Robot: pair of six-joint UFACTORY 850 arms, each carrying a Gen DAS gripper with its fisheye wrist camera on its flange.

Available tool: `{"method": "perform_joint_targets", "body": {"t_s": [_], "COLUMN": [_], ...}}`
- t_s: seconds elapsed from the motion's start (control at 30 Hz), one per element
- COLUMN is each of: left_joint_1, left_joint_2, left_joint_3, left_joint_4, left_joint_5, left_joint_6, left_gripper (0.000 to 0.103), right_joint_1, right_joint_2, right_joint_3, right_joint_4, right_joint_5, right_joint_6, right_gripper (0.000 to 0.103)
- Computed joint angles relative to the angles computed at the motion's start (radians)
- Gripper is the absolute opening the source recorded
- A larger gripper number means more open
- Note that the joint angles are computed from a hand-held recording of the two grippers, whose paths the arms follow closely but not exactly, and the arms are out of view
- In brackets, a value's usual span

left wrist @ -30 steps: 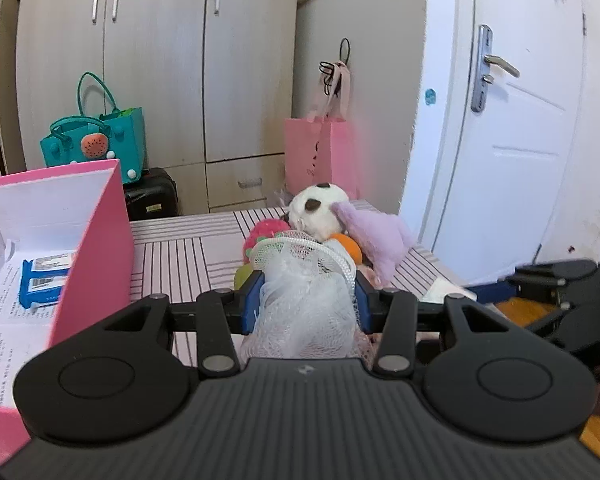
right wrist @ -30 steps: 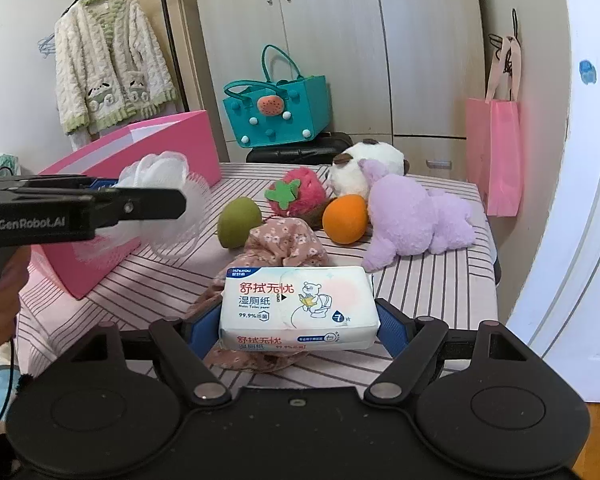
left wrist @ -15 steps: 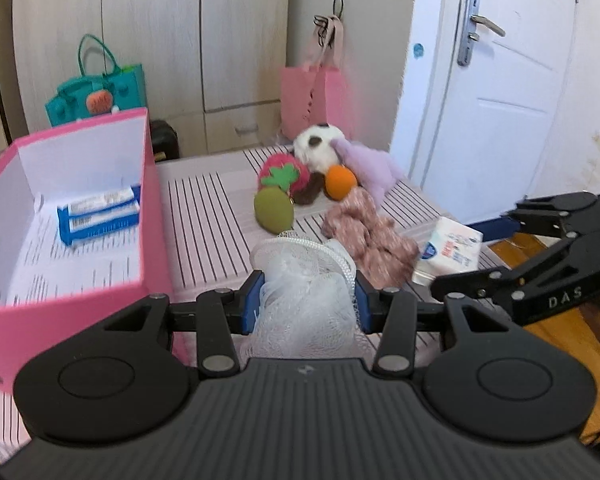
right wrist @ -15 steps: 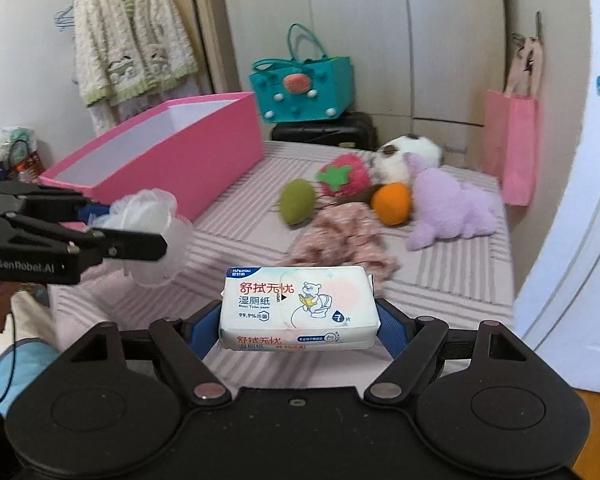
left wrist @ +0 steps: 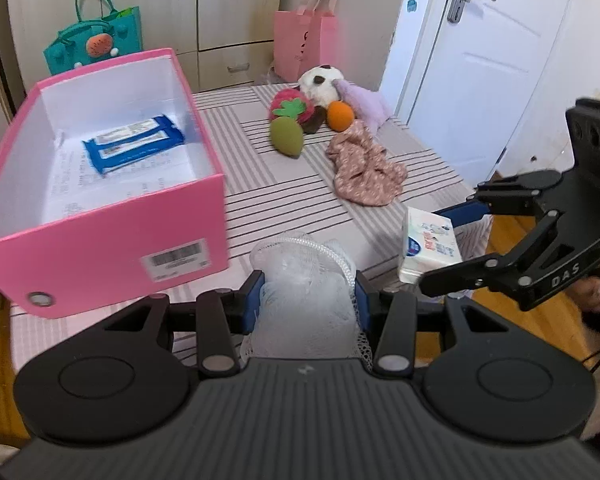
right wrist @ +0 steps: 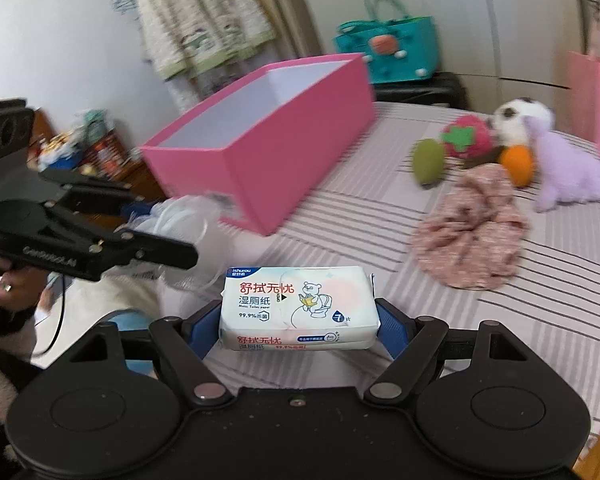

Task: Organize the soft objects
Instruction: 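Carry the mesh puff with the left gripper and the wipe pack with the right gripper to the box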

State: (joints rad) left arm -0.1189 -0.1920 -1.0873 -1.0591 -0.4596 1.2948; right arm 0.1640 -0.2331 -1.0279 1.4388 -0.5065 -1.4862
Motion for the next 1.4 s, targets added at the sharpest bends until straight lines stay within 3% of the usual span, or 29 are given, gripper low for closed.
{"method": "perform_joint_targets", "body": {"t_s": [0.13,0.37,0.53,0.63,0.77,0.87,1.1,1.3,1.4], "left_joint_1": [0.024,0.082,0.113,0.136,0.148,0.159,0.162,0.143,0.145], "left_joint_2": [0.018,0.028,0.03,0.034,0.05,0.023,-0.166,-0.338,-0.415], "left_joint_3": [0.011,-0.003,-0.042,-0.064,-0.067,-0.1,-0.312,-0.51,-0.608], "left_joint_4": [0.032,0.076,0.254,0.293,0.21,0.116,0.126,0.254,0.288], "left_joint_5": [0.016,-0.029,-0.071,-0.093,-0.02,-0.003,-0.026,0.028,0.02], "left_joint_6": [-0.027,-0.094,-0.264,-0.308,-0.212,-0.121,-0.183,-0.347,-0.413], "left_gripper": [0.044,0.045,0.045,0.045,0.045,0.045,0.045,0.045,0.045], "right_joint_1": [0.012,0.025,0.027,0.037,0.061,0.089,0.124,0.163,0.185], "right_joint_2": [-0.026,-0.087,-0.12,-0.13,-0.141,-0.16,-0.303,-0.46,-0.539], "right_joint_3": [-0.042,-0.145,-0.234,-0.284,-0.341,-0.387,-0.584,-0.818,-0.935], "right_joint_4": [-0.077,-0.162,-0.228,-0.262,-0.271,-0.249,-0.24,-0.468,-0.7], "right_joint_5": [-0.036,-0.145,-0.245,-0.258,-0.219,-0.135,0.03,0.094,0.11], "right_joint_6": [0.082,0.183,0.261,0.303,0.276,0.196,0.101,0.177,0.343], "right_gripper": [0.083,0.083,0.083,0.083,0.083,0.083,0.083,0.083,0.083]}}
